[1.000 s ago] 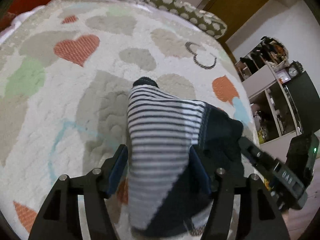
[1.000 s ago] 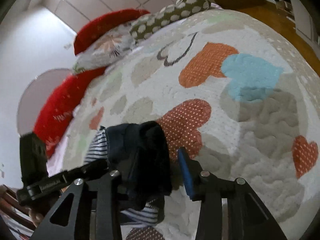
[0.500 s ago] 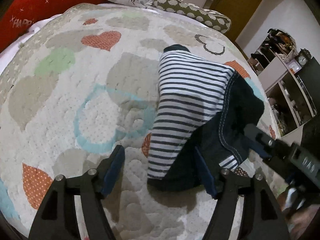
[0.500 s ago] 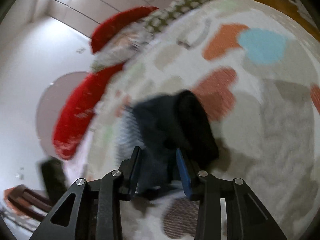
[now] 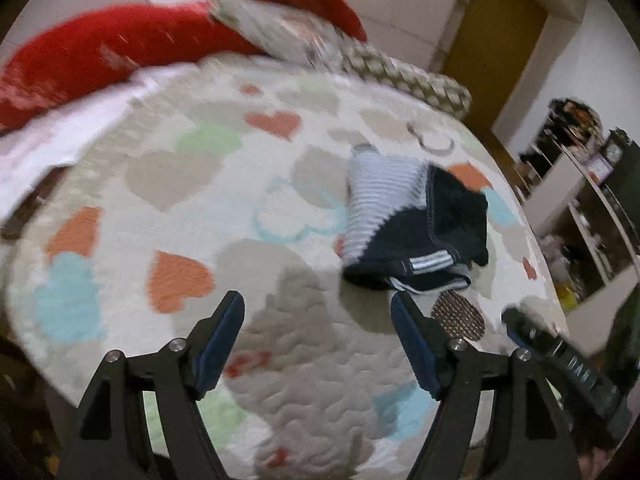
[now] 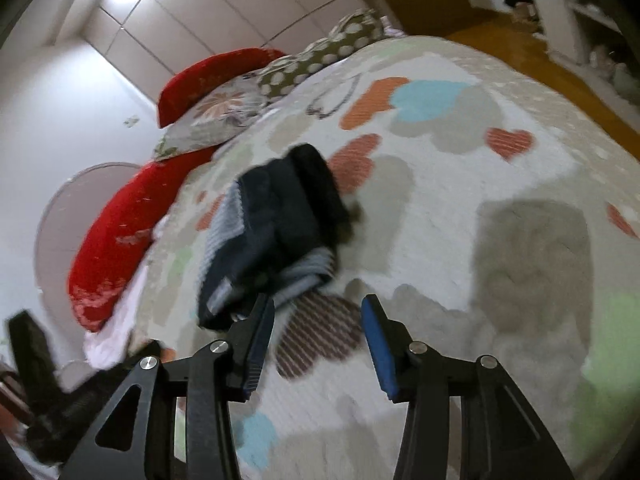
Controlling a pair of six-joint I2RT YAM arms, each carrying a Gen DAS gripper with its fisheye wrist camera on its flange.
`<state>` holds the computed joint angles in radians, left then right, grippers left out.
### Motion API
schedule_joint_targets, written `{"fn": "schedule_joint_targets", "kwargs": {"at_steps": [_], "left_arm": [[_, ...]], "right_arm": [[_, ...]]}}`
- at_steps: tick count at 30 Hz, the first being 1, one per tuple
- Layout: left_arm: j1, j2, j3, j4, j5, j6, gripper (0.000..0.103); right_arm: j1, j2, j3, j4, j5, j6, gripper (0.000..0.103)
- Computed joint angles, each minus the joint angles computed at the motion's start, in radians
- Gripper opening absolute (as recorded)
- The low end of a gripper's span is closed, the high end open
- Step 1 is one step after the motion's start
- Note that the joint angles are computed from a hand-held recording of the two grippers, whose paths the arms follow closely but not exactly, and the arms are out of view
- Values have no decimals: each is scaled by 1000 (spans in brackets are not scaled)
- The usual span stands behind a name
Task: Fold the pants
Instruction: 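Open both grippers and withdraw them from the folded pants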
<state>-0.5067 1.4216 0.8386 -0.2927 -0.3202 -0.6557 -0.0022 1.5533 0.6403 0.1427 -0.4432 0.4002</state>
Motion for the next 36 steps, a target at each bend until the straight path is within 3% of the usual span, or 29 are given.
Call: {"fn": "schedule_joint_targets", "kwargs": {"at_steps": [2,6,9,12,15,20,21,23,28,36], "left_arm": [[-51,-73,-26,-6,-136,-12,83],[-210,-263,-86,34,-496,12,102],[-304,-378,-120,108,-659,96,103],[-363,-459,-156,184,-718,188,103],[-341,-484,-151,160,-618,234,103],[-186,-355,-81,-22,-359,106,103],[-140,-331,-79,-35,-273,87,103],[-110,-292,-81,-47,-210,51,103],[-155,-237,-92,-49,-234,16,103],[-153,-150,-57,-74,-133,6,103]], "right_arm": [[38,-66,-48,-15,81,-19,49],[115,-172,-86,-57,196,-65,51],[138,-219,-84,-96,213,-65,53],[161,-254,-81,-121,242,-54,53],[188,-287,-83,-151,274,-57,54],[242,-287,-79,-178,329,-43,55],[248,-280,-77,-180,334,-43,55],[262,-264,-73,-182,348,-44,55],[300,-230,-64,-196,396,-46,55],[301,-248,-74,-210,493,-35,58]]}}
